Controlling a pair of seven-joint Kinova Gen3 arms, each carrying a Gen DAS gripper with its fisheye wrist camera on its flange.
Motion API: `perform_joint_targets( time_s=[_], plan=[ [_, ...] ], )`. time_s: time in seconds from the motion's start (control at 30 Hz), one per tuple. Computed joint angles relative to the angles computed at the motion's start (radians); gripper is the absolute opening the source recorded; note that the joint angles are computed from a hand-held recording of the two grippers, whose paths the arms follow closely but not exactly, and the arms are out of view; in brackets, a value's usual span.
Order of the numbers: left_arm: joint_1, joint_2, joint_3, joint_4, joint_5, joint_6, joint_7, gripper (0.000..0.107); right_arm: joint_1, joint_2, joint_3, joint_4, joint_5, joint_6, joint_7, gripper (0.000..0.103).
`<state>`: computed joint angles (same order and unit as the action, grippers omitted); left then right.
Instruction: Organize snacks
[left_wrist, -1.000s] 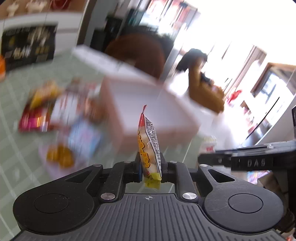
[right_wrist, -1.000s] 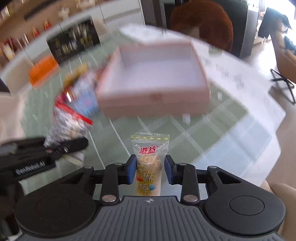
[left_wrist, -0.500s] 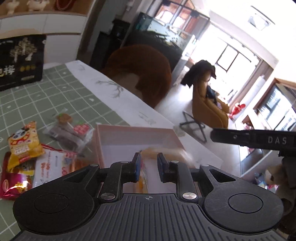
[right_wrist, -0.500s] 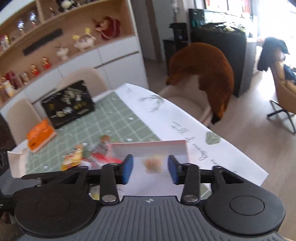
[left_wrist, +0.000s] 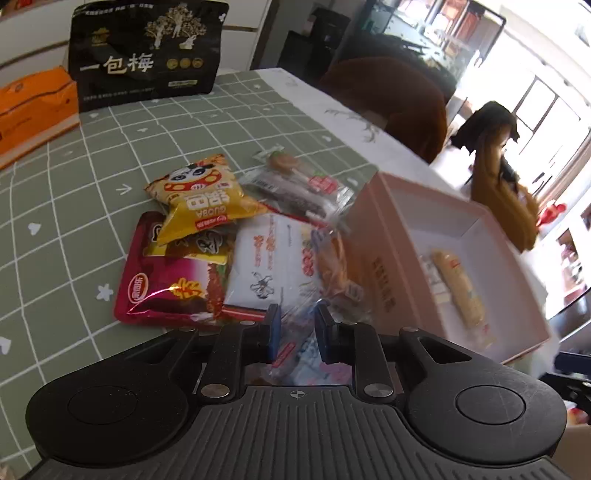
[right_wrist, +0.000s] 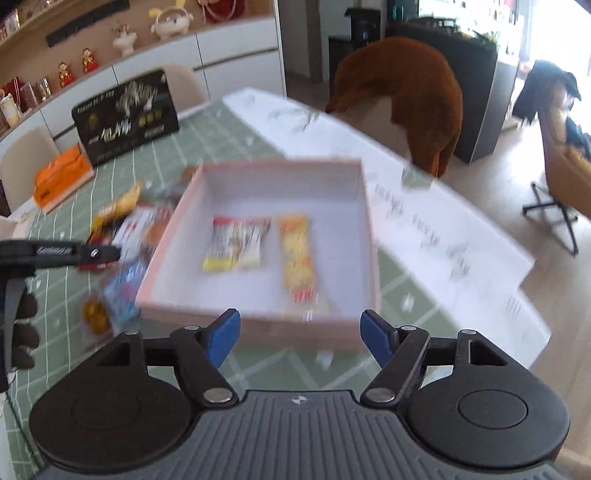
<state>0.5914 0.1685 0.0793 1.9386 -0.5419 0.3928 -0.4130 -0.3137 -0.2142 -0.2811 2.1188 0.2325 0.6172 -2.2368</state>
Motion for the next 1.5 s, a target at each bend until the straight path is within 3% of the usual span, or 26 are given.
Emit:
perform_joint_targets(
  time_s=[0.07, 0.13, 0.2, 0.27, 0.33, 0.43, 0.5, 0.57, 0.63, 0.73, 0.8, 0.87, 0.93, 1.0, 1.03, 1.1, 1.17, 1.2, 1.27, 1.37, 1.5],
  plan=[
    [0.033, 0.004, -0.006, -0.005, -0.052, 0.026, 0.026, 0.023, -0.013, -0.007, 0.006, 0.018, -0.040, 0.000, 0.003, 0.072],
    [0.031, -0.018, 0.023, 0.008, -0.038, 0.032, -0.008, 0.023, -0.020, -0.008, -0.006, 0.030, -0.057, 0.006, -0.013, 0.072],
    [0.024, -0.041, 0.052, 0.050, -0.038, 0.004, -0.009, 0.023, -0.035, -0.009, -0.012, 0.041, -0.075, 0.005, -0.012, 0.072],
    [0.070, -0.071, 0.025, 0.100, -0.061, -0.028, 0.027, 0.023, -0.059, -0.008, -0.014, 0.047, -0.098, 0.003, 0.009, 0.072],
    [0.060, -0.105, 0.035, 0.151, -0.018, -0.076, 0.021, 0.023, -0.082, 0.003, -0.024, 0.044, -0.113, 0.004, 0.026, 0.072],
    [-0.046, -0.152, 0.124, 0.230, 0.104, -0.165, -0.045, 0.023, -0.126, 0.033, -0.022, 0.036, -0.154, -0.030, 0.069, 0.073],
    [-0.055, -0.172, 0.137, 0.258, 0.138, -0.183, -0.061, 0.023, -0.148, 0.069, -0.026, 0.022, -0.168, -0.057, 0.085, 0.074],
    [-0.086, -0.195, 0.179, 0.273, 0.108, -0.166, -0.011, 0.023, -0.160, 0.114, -0.044, -0.005, -0.143, -0.066, 0.048, 0.075],
    [-0.168, -0.235, 0.269, 0.299, 0.066, -0.152, 0.070, 0.023, -0.180, 0.161, -0.050, -0.044, -0.114, -0.057, -0.017, 0.075],
    [-0.268, -0.279, 0.408, 0.299, 0.022, -0.043, 0.192, 0.023, -0.228, 0.219, -0.023, -0.098, -0.095, -0.063, -0.104, 0.076],
    [-0.289, -0.288, 0.463, 0.291, -0.005, 0.039, 0.274, 0.023, -0.317, 0.261, 0.041, -0.136, -0.053, -0.060, -0.186, 0.081],
    [-0.244, -0.290, 0.448, 0.286, -0.035, 0.098, 0.335, 0.023, -0.359, 0.319, 0.052, -0.186, 0.010, -0.037, -0.266, 0.081],
    [-0.179, -0.303, 0.388, 0.297, -0.027, 0.097, 0.341, 0.023, -0.359, 0.386, 0.022, -0.251, 0.048, 0.020, -0.295, 0.082],
    [-0.176, -0.315, 0.382, 0.307, -0.010, 0.085, 0.334, 0.023, -0.420, 0.429, 0.051, -0.294, 0.105, 0.076, -0.318, 0.084],
    [-0.177, -0.320, 0.380, 0.312, -0.001, 0.078, 0.329, 0.023, -0.440, 0.430, 0.062, -0.295, 0.119, 0.081, -0.323, 0.082],
    [-0.184, -0.323, 0.377, 0.319, 0.017, 0.059, 0.312, 0.023, -0.439, 0.415, 0.064, -0.276, 0.104, 0.062, -0.316, 0.065],
    [-0.193, -0.322, 0.376, 0.323, 0.032, 0.039, 0.292, 0.023, -0.412, 0.385, 0.061, -0.253, 0.041, 0.040, -0.254, 0.057],
    [-0.199, -0.321, 0.379, 0.325, 0.036, 0.033, 0.287, 0.023, -0.384, 0.363, 0.050, -0.235, 0.000, 0.026, -0.220, 0.045],
    [-0.209, -0.315, 0.386, 0.324, 0.040, 0.020, 0.279, 0.023, -0.356, 0.325, 0.051, -0.212, -0.054, 0.032, -0.179, 0.031],
    [-0.206, -0.308, 0.374, 0.329, 0.060, -0.023, 0.239, 0.023, -0.291, 0.270, 0.008, -0.170, -0.064, 0.054, -0.175, 0.030],
    [-0.212, -0.289, 0.399, 0.317, 0.046, -0.050, 0.211, 0.023, -0.348, 0.229, 0.028, -0.122, 0.049, 0.119, -0.256, 0.030]
  ],
)
